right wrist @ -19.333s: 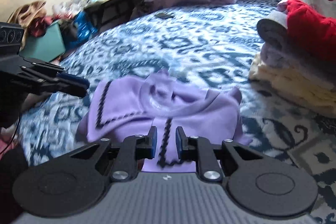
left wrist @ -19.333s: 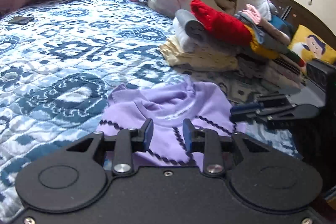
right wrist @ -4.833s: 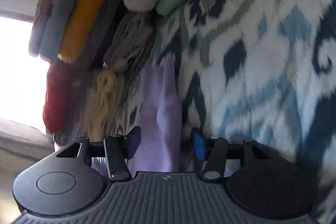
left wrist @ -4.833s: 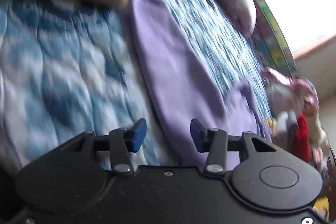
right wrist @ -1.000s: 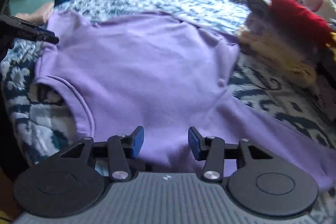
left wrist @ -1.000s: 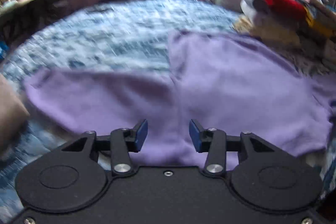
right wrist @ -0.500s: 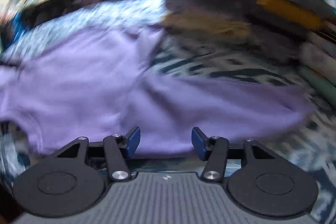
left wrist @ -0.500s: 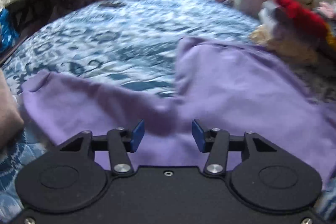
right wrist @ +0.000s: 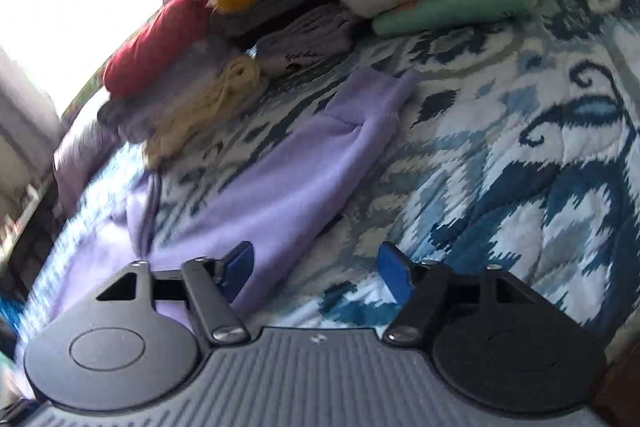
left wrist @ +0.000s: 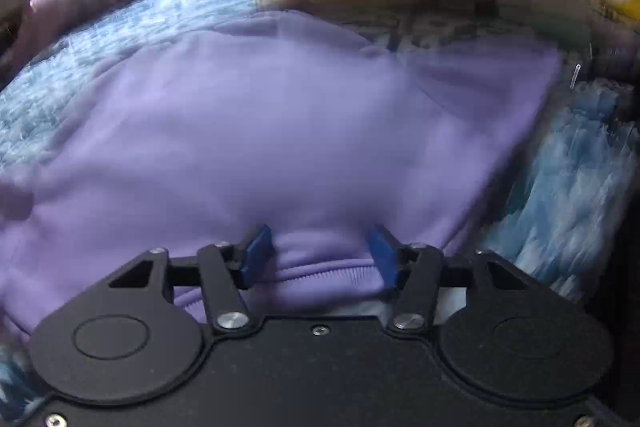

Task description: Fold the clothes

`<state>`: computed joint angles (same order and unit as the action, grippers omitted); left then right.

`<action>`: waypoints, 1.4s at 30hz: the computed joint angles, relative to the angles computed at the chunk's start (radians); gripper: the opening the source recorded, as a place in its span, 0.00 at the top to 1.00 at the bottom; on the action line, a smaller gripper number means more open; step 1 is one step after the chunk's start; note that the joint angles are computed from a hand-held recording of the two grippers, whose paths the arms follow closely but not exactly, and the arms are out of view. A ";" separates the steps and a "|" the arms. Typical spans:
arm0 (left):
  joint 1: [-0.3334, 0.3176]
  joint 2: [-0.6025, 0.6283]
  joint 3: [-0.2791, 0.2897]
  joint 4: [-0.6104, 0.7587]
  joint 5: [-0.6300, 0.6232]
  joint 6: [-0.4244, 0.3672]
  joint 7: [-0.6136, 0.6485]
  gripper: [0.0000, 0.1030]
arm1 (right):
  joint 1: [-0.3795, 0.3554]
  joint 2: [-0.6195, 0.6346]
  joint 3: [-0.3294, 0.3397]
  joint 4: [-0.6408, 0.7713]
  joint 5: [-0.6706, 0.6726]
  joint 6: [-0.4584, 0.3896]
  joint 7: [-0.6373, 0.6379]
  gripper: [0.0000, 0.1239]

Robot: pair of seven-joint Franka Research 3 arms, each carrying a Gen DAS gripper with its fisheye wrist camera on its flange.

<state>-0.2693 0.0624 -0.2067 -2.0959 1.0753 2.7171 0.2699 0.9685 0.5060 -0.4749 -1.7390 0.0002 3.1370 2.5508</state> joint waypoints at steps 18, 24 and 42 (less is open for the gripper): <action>0.101 -0.238 -0.074 -0.168 0.032 -0.193 -0.224 0.29 | -0.079 0.031 0.100 0.000 0.031 0.137 -0.038 0.42; 0.099 -0.226 -0.040 -0.185 -0.135 -0.180 -0.128 0.28 | -0.119 0.023 0.160 -0.001 0.101 0.146 -0.107 0.40; 0.016 -0.096 -0.100 -0.003 0.026 -0.137 0.093 0.28 | -0.414 0.073 0.437 0.128 0.338 0.117 -0.307 0.42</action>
<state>-0.2535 -0.0340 -0.3069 -2.0985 1.1016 2.5797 0.3625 0.5549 0.5792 -0.0382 -1.6113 0.3383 3.2545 2.2441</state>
